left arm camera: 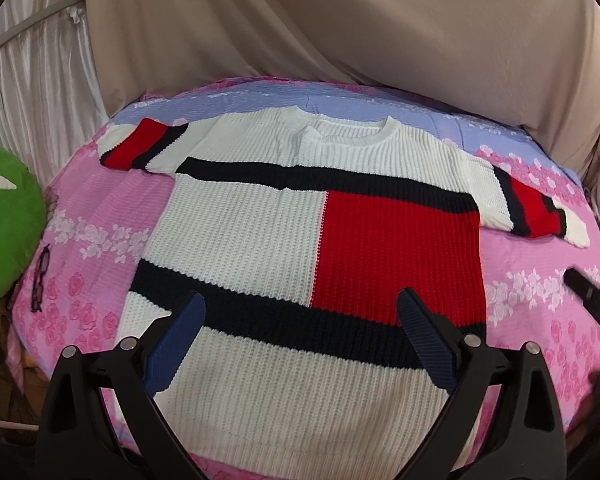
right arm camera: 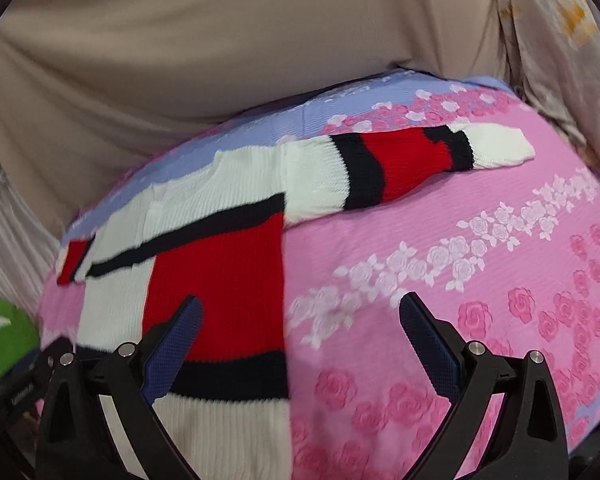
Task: Fold small clothes
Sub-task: 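Move the right tool to the red-striped sleeve cuff and grasp it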
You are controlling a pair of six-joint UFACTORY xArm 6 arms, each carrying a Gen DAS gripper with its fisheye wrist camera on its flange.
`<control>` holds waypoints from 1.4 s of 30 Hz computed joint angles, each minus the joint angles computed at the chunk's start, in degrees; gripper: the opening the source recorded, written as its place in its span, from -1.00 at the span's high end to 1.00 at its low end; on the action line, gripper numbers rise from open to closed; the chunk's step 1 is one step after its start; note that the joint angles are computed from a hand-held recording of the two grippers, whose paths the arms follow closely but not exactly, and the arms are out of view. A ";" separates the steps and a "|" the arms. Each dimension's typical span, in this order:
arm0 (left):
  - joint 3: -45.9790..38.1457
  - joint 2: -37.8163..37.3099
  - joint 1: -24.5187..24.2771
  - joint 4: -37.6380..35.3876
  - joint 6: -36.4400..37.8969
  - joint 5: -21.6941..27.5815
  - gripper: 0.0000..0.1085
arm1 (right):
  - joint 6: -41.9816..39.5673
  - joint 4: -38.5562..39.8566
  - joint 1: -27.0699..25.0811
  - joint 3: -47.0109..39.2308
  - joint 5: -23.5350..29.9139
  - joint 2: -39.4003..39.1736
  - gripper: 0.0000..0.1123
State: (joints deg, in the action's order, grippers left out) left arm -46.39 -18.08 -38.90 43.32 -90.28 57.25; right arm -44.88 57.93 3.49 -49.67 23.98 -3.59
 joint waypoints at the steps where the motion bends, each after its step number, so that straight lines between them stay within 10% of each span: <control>1: 0.01 0.55 0.32 0.54 -0.84 -0.18 -0.73 | -2.19 4.48 -2.46 -4.01 1.81 4.17 -0.71; 9: -0.88 3.50 1.16 4.40 -9.47 0.17 -0.74 | 5.32 12.99 -14.63 -38.27 10.19 36.56 -0.53; 17: -2.03 6.04 3.14 -1.87 -1.83 -4.02 -0.75 | 8.01 19.65 -15.55 -52.16 13.61 48.01 -0.30; 19: -2.15 6.33 2.96 -1.24 -1.66 -4.33 -0.75 | 8.79 20.65 -15.22 -55.13 14.71 50.11 -0.09; 22: -2.46 6.43 3.18 -1.27 -1.16 -4.16 -0.75 | 11.07 20.63 -14.64 -57.91 14.89 51.82 0.84; 25: -1.26 4.93 4.44 -1.45 -0.95 -5.15 -0.75 | 1.45 28.45 -13.35 -53.23 14.54 45.82 0.95; 33: 3.55 -1.48 8.64 0.79 -1.96 -6.21 -0.75 | -16.83 24.08 3.00 -45.28 34.25 29.57 0.95; 37: 6.53 -6.00 9.71 1.79 -3.84 -5.73 -0.76 | -10.03 18.49 8.51 -39.19 24.46 27.79 0.81; 42: 9.53 -8.03 10.32 1.83 -1.31 -6.32 -0.77 | 2.34 12.08 0.47 -30.25 7.48 25.21 0.07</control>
State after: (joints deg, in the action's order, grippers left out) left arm -36.86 -26.12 -28.58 45.15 -91.59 50.92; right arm -42.54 70.01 3.96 -79.92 31.46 21.62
